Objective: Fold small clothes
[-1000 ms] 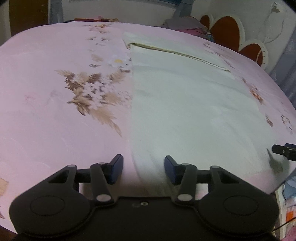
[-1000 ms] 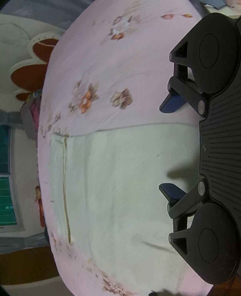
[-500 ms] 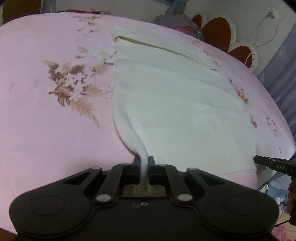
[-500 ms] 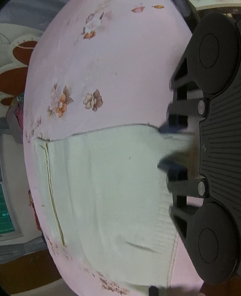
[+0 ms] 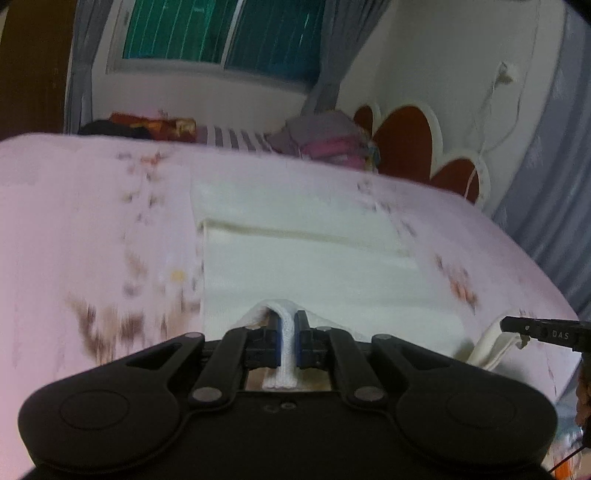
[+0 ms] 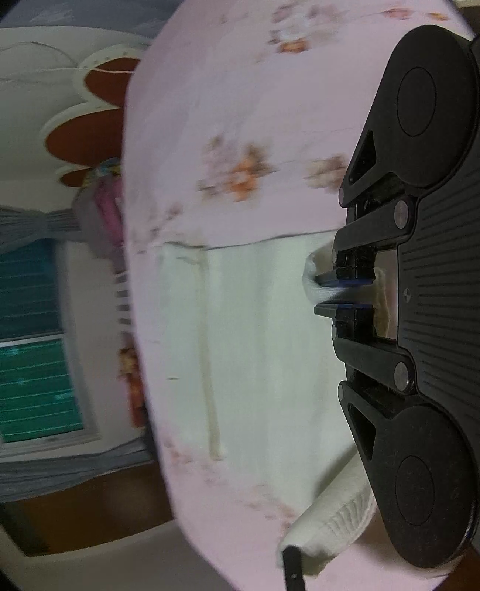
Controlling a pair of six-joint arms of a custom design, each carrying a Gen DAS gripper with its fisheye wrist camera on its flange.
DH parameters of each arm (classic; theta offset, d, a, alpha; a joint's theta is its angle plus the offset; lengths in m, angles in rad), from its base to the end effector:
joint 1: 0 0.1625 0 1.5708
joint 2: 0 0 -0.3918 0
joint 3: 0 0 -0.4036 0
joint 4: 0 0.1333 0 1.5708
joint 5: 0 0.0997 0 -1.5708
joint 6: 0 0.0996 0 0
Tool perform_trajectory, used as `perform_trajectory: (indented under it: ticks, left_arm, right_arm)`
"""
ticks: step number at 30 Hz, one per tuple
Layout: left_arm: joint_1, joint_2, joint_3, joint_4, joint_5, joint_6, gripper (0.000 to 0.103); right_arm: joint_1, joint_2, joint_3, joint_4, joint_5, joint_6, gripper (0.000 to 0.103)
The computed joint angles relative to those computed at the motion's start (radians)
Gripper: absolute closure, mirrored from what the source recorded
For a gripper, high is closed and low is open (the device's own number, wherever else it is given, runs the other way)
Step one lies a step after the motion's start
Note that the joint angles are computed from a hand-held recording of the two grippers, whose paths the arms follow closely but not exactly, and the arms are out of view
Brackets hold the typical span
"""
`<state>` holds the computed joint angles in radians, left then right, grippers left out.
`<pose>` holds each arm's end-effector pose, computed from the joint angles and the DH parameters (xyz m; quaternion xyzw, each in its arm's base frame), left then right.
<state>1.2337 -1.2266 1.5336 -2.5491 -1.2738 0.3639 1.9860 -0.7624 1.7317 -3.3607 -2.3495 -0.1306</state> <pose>-0.0631 -0.6712 0.3968 0.2749 0.8938 -0.3239 0.1440 0.3127 -0.5524 0.1249 0.0828 -0.8578 0.4147 0.2922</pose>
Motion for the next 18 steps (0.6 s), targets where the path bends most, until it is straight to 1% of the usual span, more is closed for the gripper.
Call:
perform_trajectory:
  ticks: [3,8,10,15,18]
  left_arm:
    - [0.000,0.085,-0.096,-0.025,-0.003,0.015,0.097]
    - [0.011,0.238,-0.285,-0.025,-0.004,-0.008,0.097]
    - [0.016,0.306,-0.370,-0.019,0.001,-0.005,0.097]
    - [0.025,0.477,-0.604,0.026,0.017,-0.006,0.097]
    - [0.029,0.581,-0.761,0.074,0.038,-0.013,0.097]
  right_arm:
    - [-0.022,0.034,-0.098,-0.001,0.033,-0.049,0.095]
    - [-0.069,0.116,-0.296,0.030,0.081,-0.121,0.095]
    - [-0.093,0.148,-0.377,0.062,0.108,-0.121,0.095]
    - [-0.147,0.260,-0.627,0.169,0.155,-0.131,0.095]
    - [-0.176,0.324,-0.773,0.249,0.182,-0.103,0.095]
